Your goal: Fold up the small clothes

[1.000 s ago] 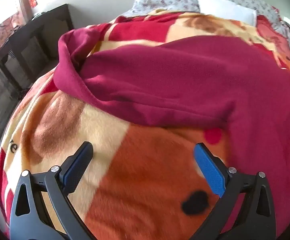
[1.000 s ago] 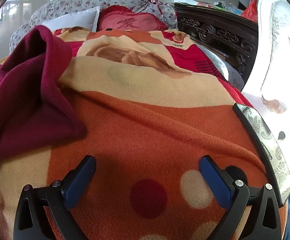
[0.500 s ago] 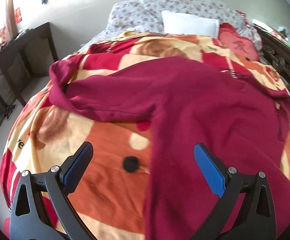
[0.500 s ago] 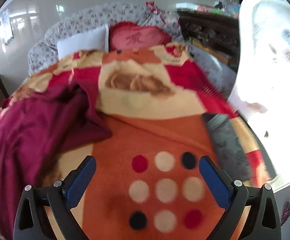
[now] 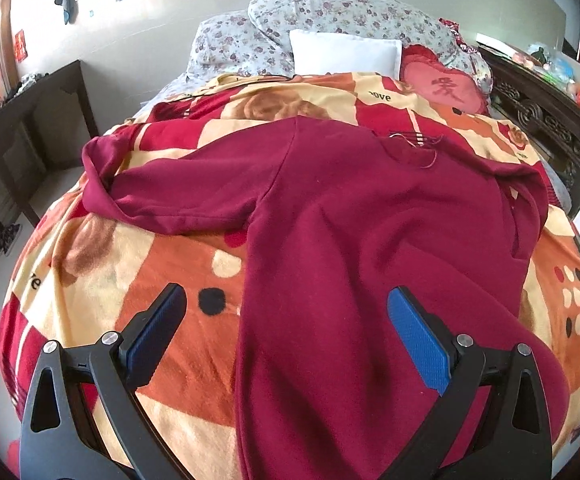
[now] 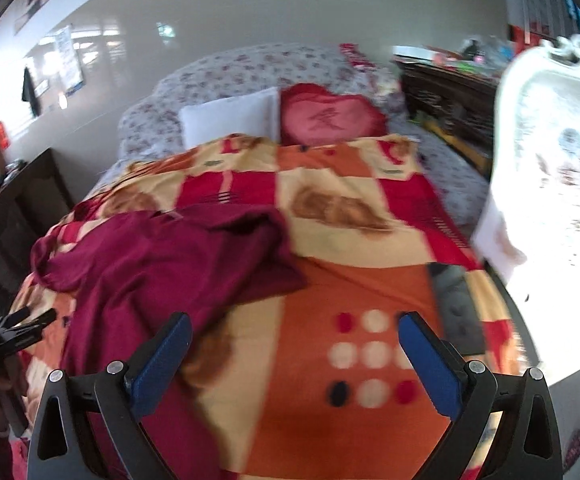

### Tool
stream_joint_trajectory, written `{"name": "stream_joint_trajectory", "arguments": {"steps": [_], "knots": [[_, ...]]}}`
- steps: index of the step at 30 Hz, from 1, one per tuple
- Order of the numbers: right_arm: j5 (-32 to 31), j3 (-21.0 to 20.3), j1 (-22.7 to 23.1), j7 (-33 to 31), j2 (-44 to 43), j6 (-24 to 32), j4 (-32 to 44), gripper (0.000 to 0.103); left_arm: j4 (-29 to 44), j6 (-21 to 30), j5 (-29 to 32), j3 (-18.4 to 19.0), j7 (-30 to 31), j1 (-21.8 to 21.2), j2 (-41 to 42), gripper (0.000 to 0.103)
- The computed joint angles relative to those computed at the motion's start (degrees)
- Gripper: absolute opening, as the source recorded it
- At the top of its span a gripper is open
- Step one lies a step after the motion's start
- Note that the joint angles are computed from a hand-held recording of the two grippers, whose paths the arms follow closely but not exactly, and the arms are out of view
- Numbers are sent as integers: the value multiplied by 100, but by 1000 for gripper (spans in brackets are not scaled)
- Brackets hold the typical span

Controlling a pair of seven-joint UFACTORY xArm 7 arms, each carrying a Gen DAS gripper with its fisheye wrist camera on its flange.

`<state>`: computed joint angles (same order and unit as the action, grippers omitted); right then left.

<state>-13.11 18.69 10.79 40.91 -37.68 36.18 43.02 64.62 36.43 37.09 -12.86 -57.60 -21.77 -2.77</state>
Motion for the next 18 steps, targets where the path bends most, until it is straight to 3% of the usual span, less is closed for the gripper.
{"name": "stream_joint_trajectory", "arguments": {"steps": [5,10,18], "knots": [[-217,515,-64,668,1140,-454,529,102,52,-15,84,23,-17,14,31,101],[-1015,872,9,1376,2280,-479,1262,102,152,-21,93,63,-13,31,130,101],[-1894,718,353,2148,3261,-421,1945,102,310,-33,83,172,-26,24,321,101]]}}
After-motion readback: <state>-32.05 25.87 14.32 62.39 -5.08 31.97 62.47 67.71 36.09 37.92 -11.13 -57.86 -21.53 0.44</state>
